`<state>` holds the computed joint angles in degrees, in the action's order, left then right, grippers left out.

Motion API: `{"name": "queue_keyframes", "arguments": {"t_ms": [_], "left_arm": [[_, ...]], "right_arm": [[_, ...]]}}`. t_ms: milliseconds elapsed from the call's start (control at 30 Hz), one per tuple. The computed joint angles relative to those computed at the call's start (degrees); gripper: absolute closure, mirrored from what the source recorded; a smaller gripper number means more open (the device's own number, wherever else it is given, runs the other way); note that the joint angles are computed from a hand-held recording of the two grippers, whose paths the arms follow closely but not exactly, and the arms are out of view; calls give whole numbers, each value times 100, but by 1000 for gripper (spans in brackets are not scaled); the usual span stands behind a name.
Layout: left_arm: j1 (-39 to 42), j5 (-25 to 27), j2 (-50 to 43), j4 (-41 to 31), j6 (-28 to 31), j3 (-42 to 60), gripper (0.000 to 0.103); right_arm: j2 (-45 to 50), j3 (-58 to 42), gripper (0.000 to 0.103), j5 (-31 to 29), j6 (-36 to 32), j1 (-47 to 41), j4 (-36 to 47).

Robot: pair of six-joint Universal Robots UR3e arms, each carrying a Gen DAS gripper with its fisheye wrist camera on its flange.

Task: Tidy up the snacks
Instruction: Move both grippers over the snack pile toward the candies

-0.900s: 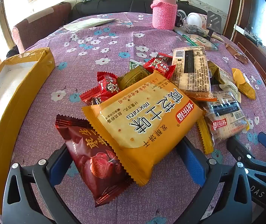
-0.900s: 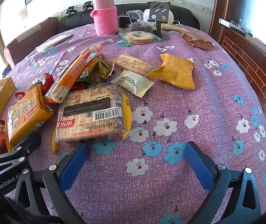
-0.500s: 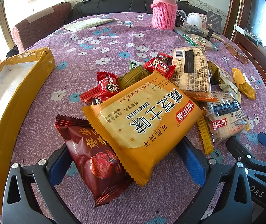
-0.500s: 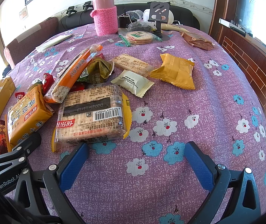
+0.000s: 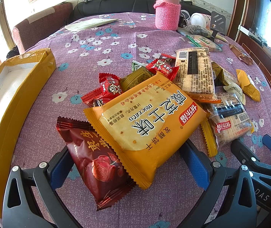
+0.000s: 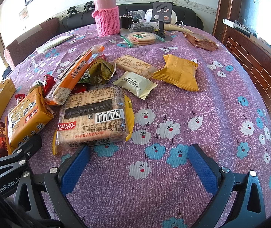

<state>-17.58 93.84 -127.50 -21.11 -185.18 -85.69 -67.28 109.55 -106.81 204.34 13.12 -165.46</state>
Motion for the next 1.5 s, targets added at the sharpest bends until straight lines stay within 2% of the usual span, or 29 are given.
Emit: {"name": "queue_keyframes", "arguments": {"t_ms": [300, 533, 600, 633, 800, 933, 967, 1033, 1133, 1200, 1233, 1267, 1367, 1500], "left_arm": [[72, -214, 11, -575, 319, 283, 0], [188, -548, 335, -341, 713, -263, 1], [398, -960, 673, -128, 835, -747, 14], [599, -1330, 944, -33, 908, -1086, 15], [1503, -2073, 2394, 1366, 1078, -2893, 14], [2749, -2964, 3677, 2296, 1046, -4099, 13], [3051, -3218, 3892, 2420, 1055, -4248, 9], [3380, -3514, 3967, 2529, 1040, -4251, 0], [3868, -4242, 3937, 2174, 1128, -4075, 0], [4043, -4674, 3880, 1671, 1374, -3971, 0], [3982, -4715, 3872, 1352, 1589, -3932, 0], [3953, -4685, 3878, 1156, 1761, -3902, 0], [3797, -4545, 3682, 1389, 1791, -3936, 12], [3913, -4736, 3590, 1012, 1827, -3891, 13]], "right_arm": [[54, 12, 0, 19, -18, -29, -75], [49, 14, 0, 23, -18, -29, -73], [52, 12, 0, 22, -18, -28, -73], [49, 12, 0, 22, -17, -27, -69], [-43, 16, 0, 88, -90, -44, 36], [-137, -146, 0, 286, -238, -152, 516], [-120, -229, 0, 312, -259, -164, 645], [-100, -265, 0, 338, -305, -213, 669], [-68, -248, 0, 299, -323, -194, 552], [-151, -271, 6, 236, -320, -162, 719], [-248, -250, 19, 147, -265, -105, 801], [-433, -113, 27, 124, -166, -40, 760], [-966, 348, 27, 675, 55, 30, 165], [-759, -72, 28, 2243, 112, -111, -73]]}}
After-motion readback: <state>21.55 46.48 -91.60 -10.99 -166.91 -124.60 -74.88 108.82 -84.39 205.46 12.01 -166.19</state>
